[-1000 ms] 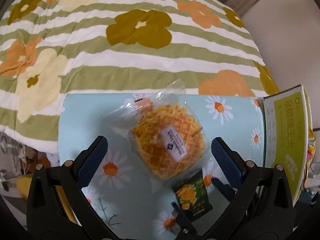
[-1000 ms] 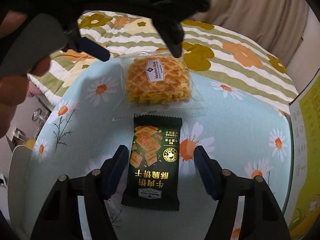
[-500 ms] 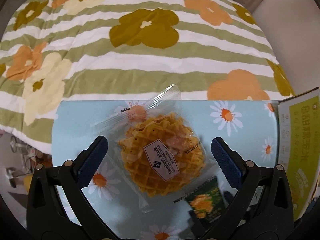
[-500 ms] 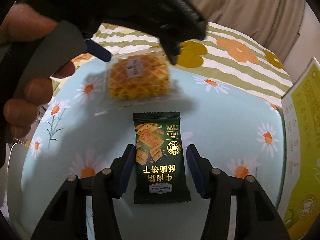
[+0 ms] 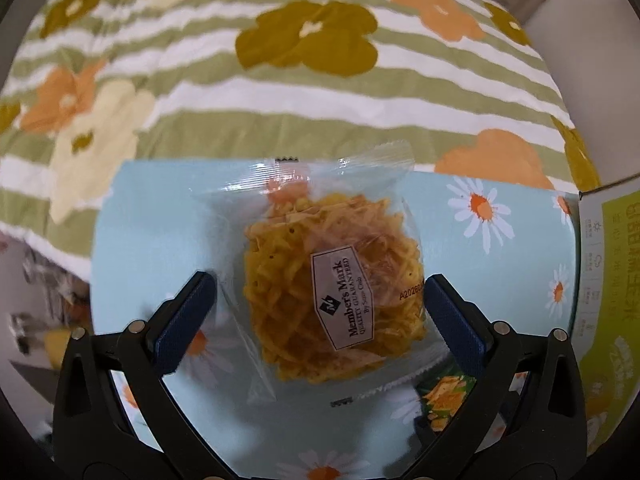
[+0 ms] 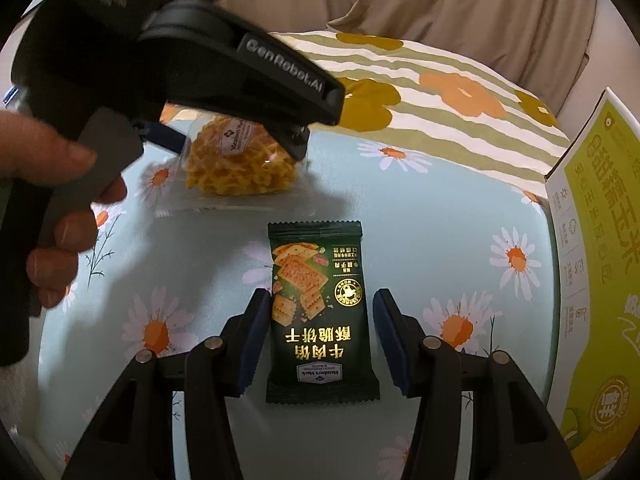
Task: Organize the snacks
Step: 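Grasp the wrapped waffle pack with the left tool while the right tool grasps the green cracker pack, then carry both packs over the yellow box and open both tools to drop them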
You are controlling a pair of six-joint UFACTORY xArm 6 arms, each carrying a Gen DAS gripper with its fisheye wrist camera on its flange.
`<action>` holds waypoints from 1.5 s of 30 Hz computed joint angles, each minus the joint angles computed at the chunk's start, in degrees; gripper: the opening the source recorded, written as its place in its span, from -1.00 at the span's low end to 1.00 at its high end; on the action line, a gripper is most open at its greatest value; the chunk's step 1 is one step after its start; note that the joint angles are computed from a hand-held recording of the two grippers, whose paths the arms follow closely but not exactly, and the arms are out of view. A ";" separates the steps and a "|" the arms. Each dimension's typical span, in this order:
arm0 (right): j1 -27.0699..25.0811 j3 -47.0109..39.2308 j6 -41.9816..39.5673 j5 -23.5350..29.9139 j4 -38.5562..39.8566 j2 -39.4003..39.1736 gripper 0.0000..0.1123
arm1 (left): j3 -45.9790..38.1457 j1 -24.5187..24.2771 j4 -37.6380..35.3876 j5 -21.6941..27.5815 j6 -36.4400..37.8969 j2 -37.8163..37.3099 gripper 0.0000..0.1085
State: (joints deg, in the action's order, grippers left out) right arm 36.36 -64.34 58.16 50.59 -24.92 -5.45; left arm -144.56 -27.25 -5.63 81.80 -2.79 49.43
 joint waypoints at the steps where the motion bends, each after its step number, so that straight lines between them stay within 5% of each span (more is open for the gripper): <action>1: -0.01 0.11 -0.08 -0.10 0.03 -0.10 -0.13 | 1.70 -0.10 0.10 -0.81 0.62 -0.89 0.89; 6: 0.12 -0.19 -1.94 0.07 0.32 0.17 -0.13 | 9.75 -0.52 -0.51 -6.41 4.21 -5.69 0.49; 14: -1.77 -2.86 -10.94 1.31 6.76 1.96 -0.02 | 14.00 0.19 -2.39 -8.04 7.34 -8.47 0.41; 31: -1.97 -1.50 -4.88 0.06 3.28 -0.14 -0.27 | 33.83 2.85 -5.21 -15.30 10.95 -22.15 0.38; 39: -0.82 -5.87 -0.31 4.57 -0.66 -3.49 -0.27 | 32.11 3.65 -8.57 -14.67 13.83 -26.11 0.38; 45: -0.24 -10.53 4.04 10.50 -3.91 -7.55 -0.27 | 22.87 3.31 -13.68 -10.60 16.85 -25.70 0.38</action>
